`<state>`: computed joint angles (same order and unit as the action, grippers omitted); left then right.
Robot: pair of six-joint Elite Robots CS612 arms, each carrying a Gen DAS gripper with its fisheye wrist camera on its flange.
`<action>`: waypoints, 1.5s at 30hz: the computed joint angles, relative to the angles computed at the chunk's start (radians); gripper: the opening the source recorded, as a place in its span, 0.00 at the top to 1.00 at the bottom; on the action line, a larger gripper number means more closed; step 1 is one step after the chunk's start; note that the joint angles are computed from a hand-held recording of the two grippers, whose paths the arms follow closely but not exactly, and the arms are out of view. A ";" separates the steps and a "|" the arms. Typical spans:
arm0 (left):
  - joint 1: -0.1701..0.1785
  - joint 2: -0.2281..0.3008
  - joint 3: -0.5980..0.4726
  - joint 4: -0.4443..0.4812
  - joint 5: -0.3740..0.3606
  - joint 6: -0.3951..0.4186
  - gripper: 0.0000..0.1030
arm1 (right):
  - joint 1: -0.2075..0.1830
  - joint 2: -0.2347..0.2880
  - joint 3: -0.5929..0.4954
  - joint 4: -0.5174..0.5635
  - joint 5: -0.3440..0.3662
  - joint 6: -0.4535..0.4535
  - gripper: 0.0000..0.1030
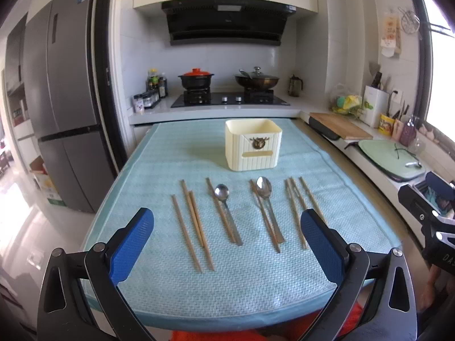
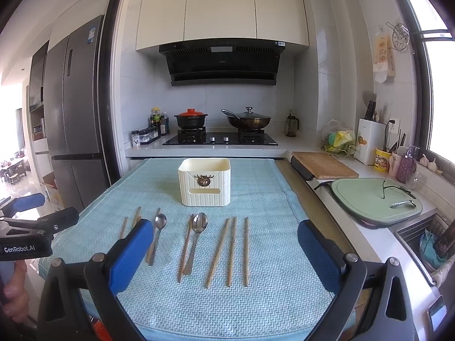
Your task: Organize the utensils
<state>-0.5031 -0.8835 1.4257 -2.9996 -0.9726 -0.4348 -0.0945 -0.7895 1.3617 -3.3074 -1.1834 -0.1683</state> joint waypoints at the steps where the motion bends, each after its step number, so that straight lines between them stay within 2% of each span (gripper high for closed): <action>1: 0.002 0.001 -0.001 0.002 -0.012 0.004 0.00 | 0.000 0.001 -0.001 0.000 0.001 -0.001 0.00; 4: 0.004 0.003 -0.001 -0.002 -0.025 0.009 0.00 | 0.002 0.002 -0.003 0.008 -0.001 -0.013 0.00; 10: 0.014 0.003 0.015 -0.101 -0.054 0.009 0.00 | 0.008 0.007 -0.013 0.046 -0.003 -0.034 0.00; 13: 0.016 0.008 0.012 -0.118 -0.060 0.020 0.00 | 0.013 0.010 -0.018 0.059 -0.017 -0.040 0.00; 16: 0.017 0.013 0.010 -0.129 -0.060 0.030 0.00 | 0.021 0.011 -0.020 0.074 -0.039 -0.088 0.00; 25: 0.033 0.027 -0.012 -0.080 -0.052 0.013 0.00 | 0.023 0.026 -0.047 0.078 -0.060 -0.116 0.00; 31: 0.039 0.028 -0.010 -0.059 -0.020 0.012 0.00 | 0.012 0.041 -0.072 0.080 -0.076 -0.090 0.00; 35: 0.055 0.032 -0.014 -0.019 -0.037 -0.028 0.00 | 0.010 0.057 -0.104 0.141 -0.082 -0.094 0.00; 41: 0.087 0.030 -0.009 0.025 -0.077 -0.124 0.00 | 0.012 0.076 -0.129 0.171 -0.101 -0.105 0.00; 45: 0.105 0.031 -0.008 0.063 -0.092 -0.189 0.00 | 0.008 0.085 -0.142 0.227 -0.082 -0.106 0.00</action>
<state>-0.3977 -0.8524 1.4180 -2.9370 -1.0646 -0.6240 -0.0865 -0.7050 1.2194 -3.0806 -1.2655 -0.2740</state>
